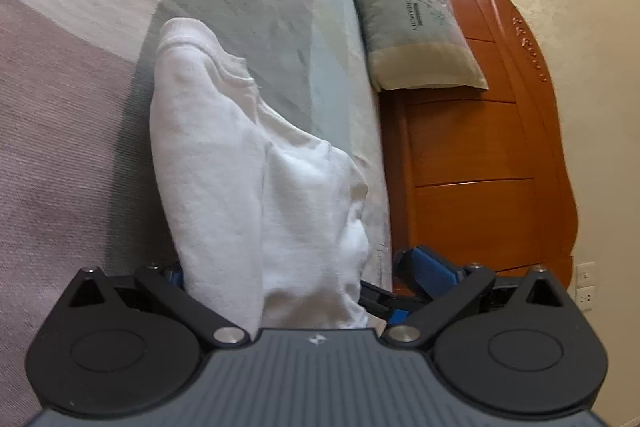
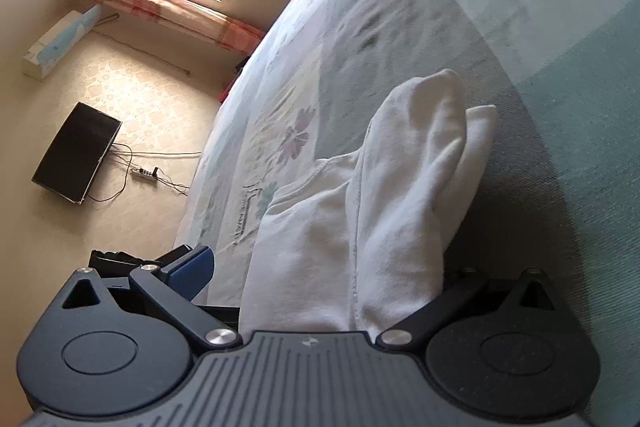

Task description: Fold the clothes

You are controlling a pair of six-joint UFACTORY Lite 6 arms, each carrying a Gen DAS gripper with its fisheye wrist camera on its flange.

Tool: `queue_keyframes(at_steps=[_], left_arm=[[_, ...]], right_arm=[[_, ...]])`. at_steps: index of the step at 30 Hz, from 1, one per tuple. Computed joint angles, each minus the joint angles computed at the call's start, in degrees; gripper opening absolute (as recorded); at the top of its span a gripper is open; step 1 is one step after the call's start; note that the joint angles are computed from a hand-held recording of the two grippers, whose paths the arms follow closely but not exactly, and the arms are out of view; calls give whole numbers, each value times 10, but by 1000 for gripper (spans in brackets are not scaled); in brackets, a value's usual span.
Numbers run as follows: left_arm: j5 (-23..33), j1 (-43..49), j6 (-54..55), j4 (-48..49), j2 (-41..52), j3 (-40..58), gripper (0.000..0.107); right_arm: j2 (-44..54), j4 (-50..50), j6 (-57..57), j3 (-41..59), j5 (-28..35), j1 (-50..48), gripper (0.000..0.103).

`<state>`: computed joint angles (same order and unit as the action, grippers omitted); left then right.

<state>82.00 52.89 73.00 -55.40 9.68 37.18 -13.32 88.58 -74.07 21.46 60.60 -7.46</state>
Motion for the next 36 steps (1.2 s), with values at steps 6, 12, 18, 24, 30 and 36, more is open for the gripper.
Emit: queue_keyframes(at_steps=[6,12,18,24,30,36], left_arm=[[19,-9,-21,-9,-23,-5,101],[36,-14,-45,-17,-33,-12,101],[13,-100,-84,-70,-84,-45,101],[-26,-260,-130,-162,-132,-60,101],[-108,-488,-153,-308,-86,-9,101],[-179,-680,-155,-432,48,132,101]], right_arm=[[-32,-24,35,2,17,-14,103],[-46,-58,57,7,52,-68,103],[-40,-116,75,30,97,-170,103],[2,-205,56,102,170,-328,103],[124,-262,33,258,212,-457,103],[276,-290,44,460,209,-520,103]])
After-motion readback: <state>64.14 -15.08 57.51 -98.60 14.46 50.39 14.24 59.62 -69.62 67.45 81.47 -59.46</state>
